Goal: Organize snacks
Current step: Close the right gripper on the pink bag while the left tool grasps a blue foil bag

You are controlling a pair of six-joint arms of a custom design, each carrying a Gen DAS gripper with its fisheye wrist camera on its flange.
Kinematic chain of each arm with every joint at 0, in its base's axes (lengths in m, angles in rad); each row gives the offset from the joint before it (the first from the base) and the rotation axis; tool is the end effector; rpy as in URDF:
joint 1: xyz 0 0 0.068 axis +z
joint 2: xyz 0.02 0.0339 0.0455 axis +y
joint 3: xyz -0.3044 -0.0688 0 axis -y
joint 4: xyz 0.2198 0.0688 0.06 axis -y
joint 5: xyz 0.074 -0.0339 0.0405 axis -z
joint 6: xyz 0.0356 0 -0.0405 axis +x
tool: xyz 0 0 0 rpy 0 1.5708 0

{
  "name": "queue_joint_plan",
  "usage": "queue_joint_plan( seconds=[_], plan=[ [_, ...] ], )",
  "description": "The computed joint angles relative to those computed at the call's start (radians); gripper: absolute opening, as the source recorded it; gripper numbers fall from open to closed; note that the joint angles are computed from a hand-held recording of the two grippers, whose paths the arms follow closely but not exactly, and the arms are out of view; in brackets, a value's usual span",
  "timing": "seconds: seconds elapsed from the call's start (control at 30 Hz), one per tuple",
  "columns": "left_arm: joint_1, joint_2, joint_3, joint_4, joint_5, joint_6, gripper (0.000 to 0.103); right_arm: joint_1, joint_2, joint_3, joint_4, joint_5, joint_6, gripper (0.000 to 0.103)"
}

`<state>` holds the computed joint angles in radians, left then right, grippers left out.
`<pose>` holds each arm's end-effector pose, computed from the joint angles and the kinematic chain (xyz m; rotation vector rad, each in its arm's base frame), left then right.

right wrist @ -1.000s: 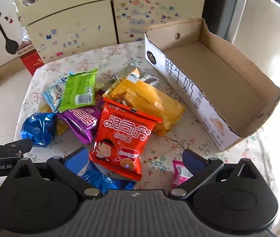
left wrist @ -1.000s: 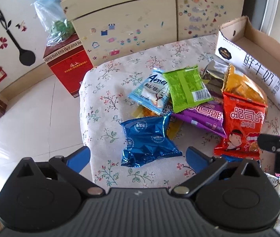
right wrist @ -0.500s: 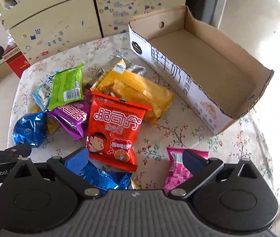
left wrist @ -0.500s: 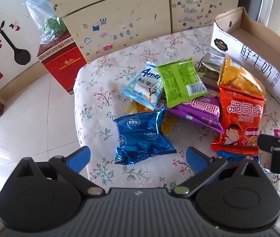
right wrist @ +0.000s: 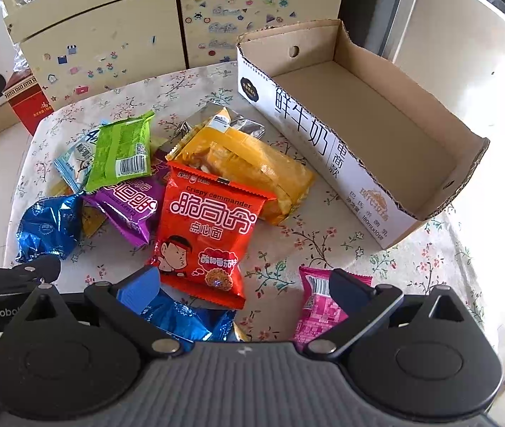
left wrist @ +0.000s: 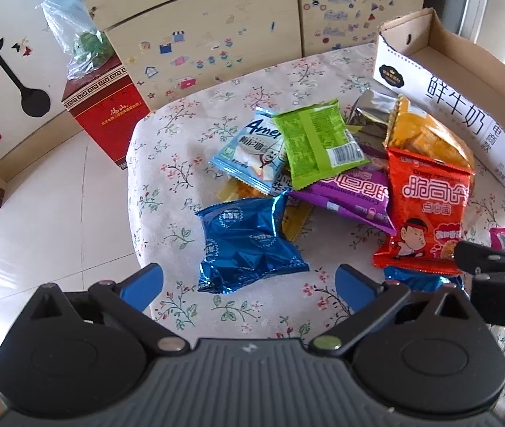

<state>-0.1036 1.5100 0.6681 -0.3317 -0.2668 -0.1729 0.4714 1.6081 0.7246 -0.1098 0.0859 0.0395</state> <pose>0.2343 -0.0149 0.1934 -0.1664 2.6951 0.2839 0.2481 0.1230 0.1941 -0.5167 2.5081 0.0857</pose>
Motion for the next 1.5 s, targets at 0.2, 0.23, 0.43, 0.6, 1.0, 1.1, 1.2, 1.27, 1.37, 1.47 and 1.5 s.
queue_joint_plan(
  seconds=[0.2,0.23,0.43,0.6,1.0,1.1,1.2,1.27,1.37,1.47,1.5],
  plan=[
    [-0.025,-0.003,-0.011,0.017,-0.023,0.005,0.102,0.008,-0.002,-0.005,0.006,0.013,0.003,0.103],
    [-0.028,-0.004,-0.012,0.018,-0.029,0.006,0.102,0.011,-0.003,-0.008,0.011,0.019,0.004,0.103],
    [-0.035,0.002,-0.014,0.024,-0.043,-0.001,0.102,0.015,-0.008,-0.014,0.02,0.029,-0.006,0.103],
    [-0.075,-0.003,-0.033,0.052,-0.106,0.011,0.101,0.025,-0.008,-0.016,0.02,0.041,-0.003,0.103],
    [-0.082,0.0,-0.039,0.065,-0.112,0.009,0.1,0.027,-0.006,-0.016,0.019,0.05,-0.005,0.103],
    [-0.083,0.001,-0.04,0.066,-0.111,0.008,0.099,0.025,-0.005,-0.018,0.024,0.051,-0.008,0.103],
    [-0.079,0.002,-0.041,0.066,-0.1,0.007,0.098,0.03,-0.007,-0.024,0.028,0.058,-0.006,0.103],
    [-0.08,0.003,-0.043,0.07,-0.097,0.008,0.097,0.033,-0.006,-0.025,0.029,0.063,-0.006,0.103],
    [-0.084,0.007,-0.046,0.073,-0.095,0.002,0.097,0.032,-0.004,-0.025,0.029,0.066,-0.01,0.103],
    [-0.084,0.008,-0.05,0.079,-0.086,-0.006,0.097,0.031,-0.004,-0.025,0.028,0.069,-0.01,0.103],
    [-0.085,0.009,-0.051,0.081,-0.086,-0.008,0.097,0.031,-0.004,-0.026,0.029,0.069,-0.01,0.103]
  ],
)
